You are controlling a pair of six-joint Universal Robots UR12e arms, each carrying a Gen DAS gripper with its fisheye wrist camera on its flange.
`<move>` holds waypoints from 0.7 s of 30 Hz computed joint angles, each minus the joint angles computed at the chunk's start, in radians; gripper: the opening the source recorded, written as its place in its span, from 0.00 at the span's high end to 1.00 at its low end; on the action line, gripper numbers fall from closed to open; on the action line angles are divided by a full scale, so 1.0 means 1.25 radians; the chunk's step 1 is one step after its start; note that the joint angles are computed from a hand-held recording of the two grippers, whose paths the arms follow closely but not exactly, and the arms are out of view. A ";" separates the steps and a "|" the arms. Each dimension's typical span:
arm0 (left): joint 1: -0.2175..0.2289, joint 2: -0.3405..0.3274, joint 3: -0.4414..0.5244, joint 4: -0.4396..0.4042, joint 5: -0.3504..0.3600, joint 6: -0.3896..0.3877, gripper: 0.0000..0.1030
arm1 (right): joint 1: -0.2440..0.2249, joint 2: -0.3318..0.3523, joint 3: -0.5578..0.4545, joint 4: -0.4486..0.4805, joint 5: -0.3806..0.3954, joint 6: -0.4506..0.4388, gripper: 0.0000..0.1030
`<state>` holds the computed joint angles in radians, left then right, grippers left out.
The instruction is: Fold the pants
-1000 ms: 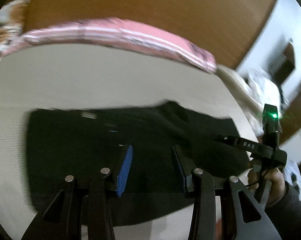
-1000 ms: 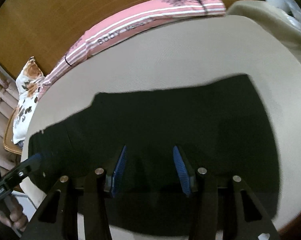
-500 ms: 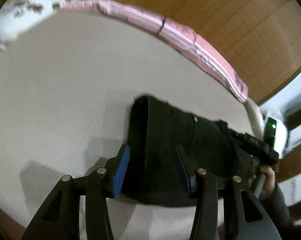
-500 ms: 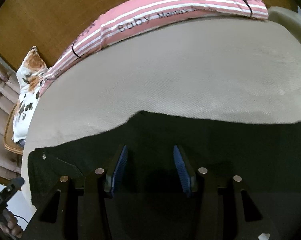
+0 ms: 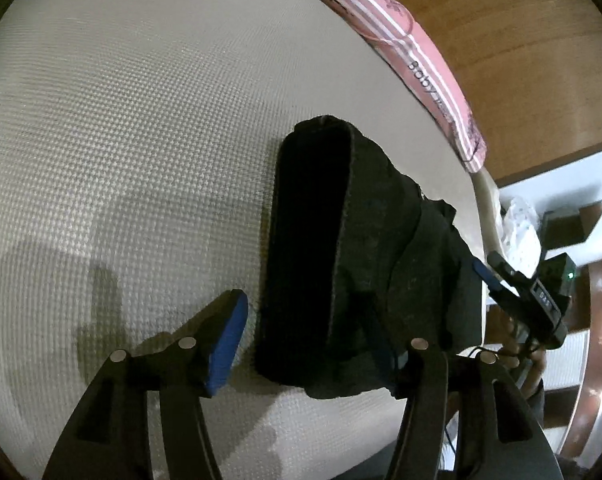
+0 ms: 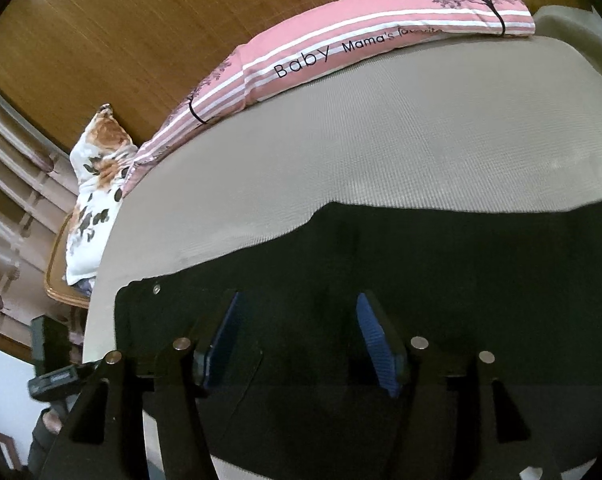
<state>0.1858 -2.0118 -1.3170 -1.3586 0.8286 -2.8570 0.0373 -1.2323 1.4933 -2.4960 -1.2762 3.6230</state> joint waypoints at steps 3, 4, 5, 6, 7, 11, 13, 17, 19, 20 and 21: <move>0.000 -0.005 0.007 -0.012 -0.006 0.042 0.43 | 0.002 -0.010 0.012 0.007 0.011 -0.014 0.44; -0.001 -0.007 0.008 -0.009 -0.007 0.049 0.43 | 0.005 -0.013 0.015 0.015 0.004 -0.022 0.44; -0.004 -0.008 0.009 -0.005 -0.007 0.053 0.43 | 0.007 -0.016 0.017 0.023 -0.006 -0.028 0.44; -0.005 -0.009 0.012 -0.006 -0.008 0.059 0.43 | 0.009 -0.019 0.021 0.030 -0.015 -0.031 0.44; -0.006 -0.011 0.016 -0.013 -0.008 0.075 0.43 | 0.009 -0.020 0.025 0.033 -0.016 -0.029 0.44; -0.010 -0.021 0.032 -0.043 -0.027 0.121 0.40 | 0.005 -0.026 0.052 0.024 0.002 0.025 0.44; -0.008 -0.025 0.039 -0.064 -0.040 0.147 0.40 | 0.004 -0.027 0.061 0.018 0.013 0.043 0.44; 0.001 -0.034 0.050 -0.131 -0.091 0.179 0.40 | 0.008 -0.024 0.060 0.025 0.008 0.047 0.44; 0.003 -0.035 0.054 -0.163 -0.095 0.208 0.44 | 0.008 -0.024 0.061 0.023 0.007 0.050 0.44; 0.004 -0.032 0.050 -0.160 -0.093 0.212 0.47 | 0.009 -0.024 0.061 0.023 0.007 0.053 0.44; 0.005 -0.031 0.047 -0.163 -0.094 0.218 0.47 | 0.009 -0.024 0.060 0.026 0.008 0.053 0.44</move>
